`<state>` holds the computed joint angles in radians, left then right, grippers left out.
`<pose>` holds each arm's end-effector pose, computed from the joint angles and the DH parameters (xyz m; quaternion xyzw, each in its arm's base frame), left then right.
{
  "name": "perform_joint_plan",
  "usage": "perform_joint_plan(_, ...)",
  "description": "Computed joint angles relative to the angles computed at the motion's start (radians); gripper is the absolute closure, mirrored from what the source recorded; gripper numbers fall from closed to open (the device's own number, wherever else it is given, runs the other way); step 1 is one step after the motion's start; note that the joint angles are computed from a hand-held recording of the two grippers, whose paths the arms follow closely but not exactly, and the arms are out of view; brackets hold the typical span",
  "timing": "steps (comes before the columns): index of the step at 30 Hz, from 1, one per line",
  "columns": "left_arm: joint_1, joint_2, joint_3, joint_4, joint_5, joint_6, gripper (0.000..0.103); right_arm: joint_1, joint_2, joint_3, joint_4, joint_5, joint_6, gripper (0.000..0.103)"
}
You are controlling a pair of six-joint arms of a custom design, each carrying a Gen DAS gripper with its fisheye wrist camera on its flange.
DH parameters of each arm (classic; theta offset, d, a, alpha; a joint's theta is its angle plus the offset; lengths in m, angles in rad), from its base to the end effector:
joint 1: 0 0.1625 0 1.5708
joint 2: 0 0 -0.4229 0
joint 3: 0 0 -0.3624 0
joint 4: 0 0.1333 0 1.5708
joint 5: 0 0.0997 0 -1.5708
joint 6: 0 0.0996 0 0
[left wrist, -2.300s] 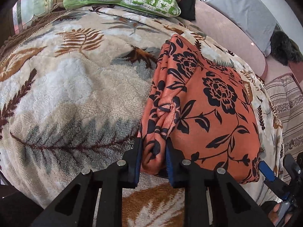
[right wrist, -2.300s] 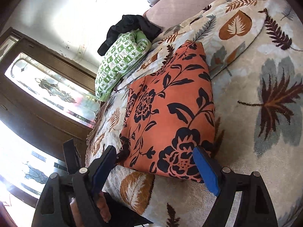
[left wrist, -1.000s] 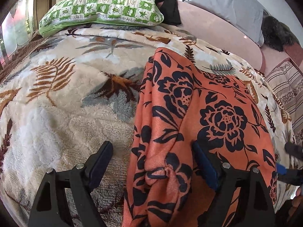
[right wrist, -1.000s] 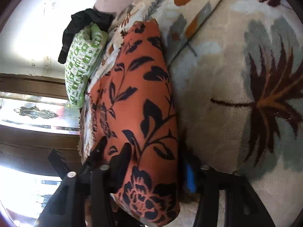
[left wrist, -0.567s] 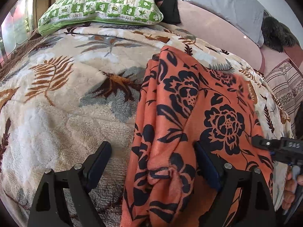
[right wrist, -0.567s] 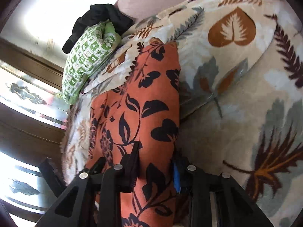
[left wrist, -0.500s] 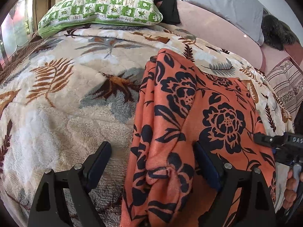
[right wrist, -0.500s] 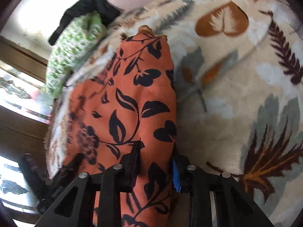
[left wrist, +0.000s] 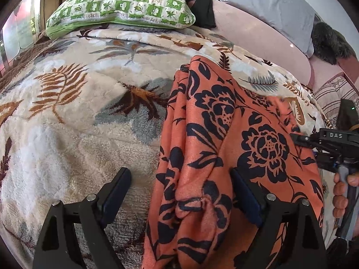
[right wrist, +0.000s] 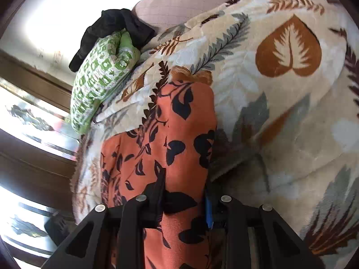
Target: Fold small clothes
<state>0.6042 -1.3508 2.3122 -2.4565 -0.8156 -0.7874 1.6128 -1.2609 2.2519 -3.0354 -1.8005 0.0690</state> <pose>-0.2094 -0.3895 0.1982 0.0970 0.9239 -0.2608 0.2626 0.1299 -0.4554 0.2212 -0.0399 -0.9652 0.2389 0.0983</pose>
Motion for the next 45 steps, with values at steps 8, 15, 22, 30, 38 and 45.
perform_joint_plan(8,-0.011,-0.124,0.075,-0.241,-0.06,0.03,0.013,0.107,-0.045,0.09,-0.191,-0.141,-0.03,0.023)
perform_joint_plan(15,0.038,-0.153,0.041,0.01,-0.162,-0.069,0.042,0.138,-0.043,0.136,-0.164,0.053,-0.03,0.015)
perform_joint_plan(22,0.007,-0.152,-0.044,-0.026,-0.138,0.043,0.026,0.082,-0.017,0.145,-0.169,0.104,-0.049,0.014)
perform_joint_plan(30,0.284,0.123,-0.325,0.088,-0.293,0.086,0.061,0.064,-0.014,0.174,-0.218,0.143,-0.103,0.014)
perform_joint_plan(38,0.078,-0.029,-0.217,0.184,-0.048,0.003,0.033,0.064,-0.042,0.178,-0.203,0.158,-0.067,0.014)
perform_joint_plan(45,-0.072,-0.131,-0.148,0.383,0.052,-0.143,0.031,0.173,-0.086,0.211,-0.214,0.11,-0.029,0.014)
